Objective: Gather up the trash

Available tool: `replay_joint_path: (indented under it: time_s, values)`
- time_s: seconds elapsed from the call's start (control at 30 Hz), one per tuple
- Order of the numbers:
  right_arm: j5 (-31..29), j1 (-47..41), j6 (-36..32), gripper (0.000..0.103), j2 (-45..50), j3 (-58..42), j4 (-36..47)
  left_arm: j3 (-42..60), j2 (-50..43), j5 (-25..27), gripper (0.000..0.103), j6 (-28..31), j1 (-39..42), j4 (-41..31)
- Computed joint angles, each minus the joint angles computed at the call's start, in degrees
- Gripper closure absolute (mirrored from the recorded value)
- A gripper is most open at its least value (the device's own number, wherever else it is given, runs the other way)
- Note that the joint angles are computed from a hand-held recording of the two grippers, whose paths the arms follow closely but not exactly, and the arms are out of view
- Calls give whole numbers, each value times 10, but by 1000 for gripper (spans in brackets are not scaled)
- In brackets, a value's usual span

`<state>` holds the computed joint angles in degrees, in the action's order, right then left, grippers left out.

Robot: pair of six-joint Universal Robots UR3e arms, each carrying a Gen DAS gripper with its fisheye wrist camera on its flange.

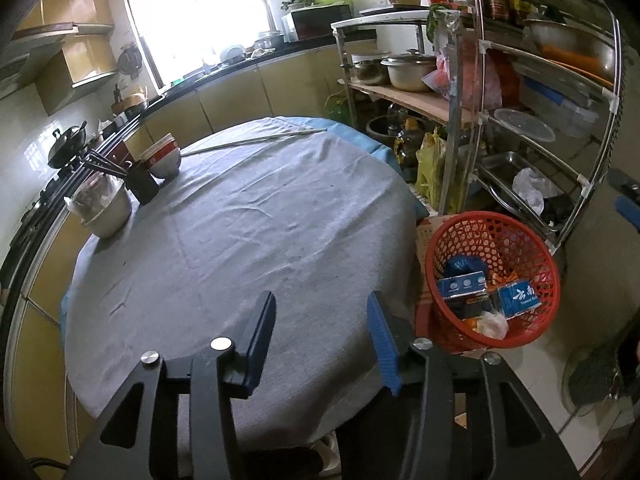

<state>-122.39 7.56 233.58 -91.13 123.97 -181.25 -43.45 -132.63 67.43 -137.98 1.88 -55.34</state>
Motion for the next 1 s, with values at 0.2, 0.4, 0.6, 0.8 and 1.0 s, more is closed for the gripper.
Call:
replay_joint_path:
  time_s: [0.2,0.4,0.6,0.8,1.0]
  values:
    - [-33,6,-1,33,-64,37,9,-47,24,4,33,13,-7,35]
    - [-6,3,-6,33,-64,28,10,-70,39,7,29,19,-13,42]
    - [33,14,-15,33,-5,-22,-8,-54,31,13,26,-1,-6,42]
    - [17,60,-28,33,58,-125,46,-26,29,2,26,-19,15,22]
    - [-56,125,-12,33,93,-227,157,-46,53,-29,25,-19,42,35]
